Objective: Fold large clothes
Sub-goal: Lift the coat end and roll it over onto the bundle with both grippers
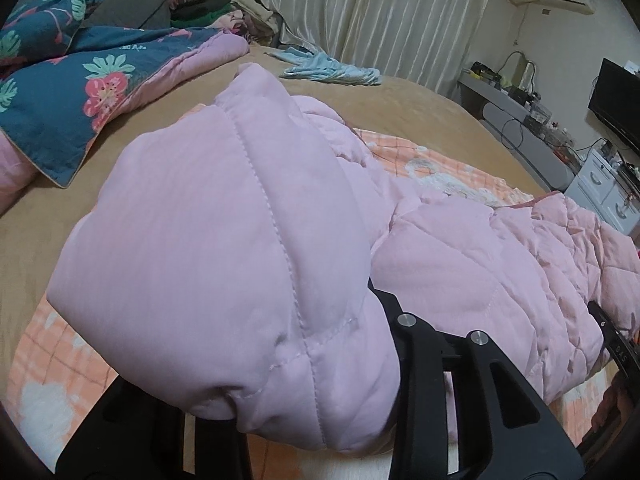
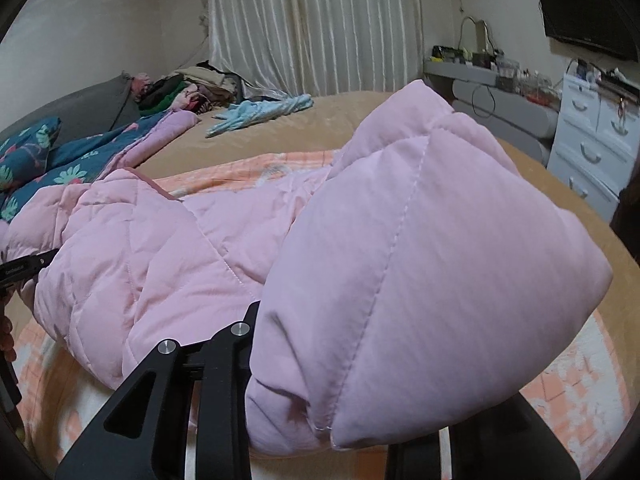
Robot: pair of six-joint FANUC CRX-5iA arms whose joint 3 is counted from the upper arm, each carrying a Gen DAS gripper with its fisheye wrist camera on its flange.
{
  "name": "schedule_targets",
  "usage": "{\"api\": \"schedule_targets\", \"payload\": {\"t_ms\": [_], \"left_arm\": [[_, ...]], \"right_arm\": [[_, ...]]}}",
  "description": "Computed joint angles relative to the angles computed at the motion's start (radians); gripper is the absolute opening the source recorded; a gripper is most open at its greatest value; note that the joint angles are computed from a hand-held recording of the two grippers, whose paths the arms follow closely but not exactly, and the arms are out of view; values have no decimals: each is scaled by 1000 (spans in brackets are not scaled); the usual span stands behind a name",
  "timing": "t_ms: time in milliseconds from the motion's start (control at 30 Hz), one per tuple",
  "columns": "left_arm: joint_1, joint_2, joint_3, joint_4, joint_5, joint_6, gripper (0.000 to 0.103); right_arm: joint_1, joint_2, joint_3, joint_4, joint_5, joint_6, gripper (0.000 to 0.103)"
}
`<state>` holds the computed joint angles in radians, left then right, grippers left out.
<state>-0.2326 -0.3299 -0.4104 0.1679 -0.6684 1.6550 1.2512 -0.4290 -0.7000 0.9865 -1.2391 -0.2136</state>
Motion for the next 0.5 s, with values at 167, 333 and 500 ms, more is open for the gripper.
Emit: {"api": "schedule_targets", "payload": {"t_ms": [167,333,500], "left_arm": [[18,-55,-32,30,-30,-38,26],[29,-116,-65,48,-56,-62,26],[40,-162,-92,71,-80,-81,26]], "right_arm": [[87,-26,-5,-5,-79,-16,27],[175,-50,-5,-19,-161,-35,27],[257,-56,2,-37,-235,-66,27]]}}
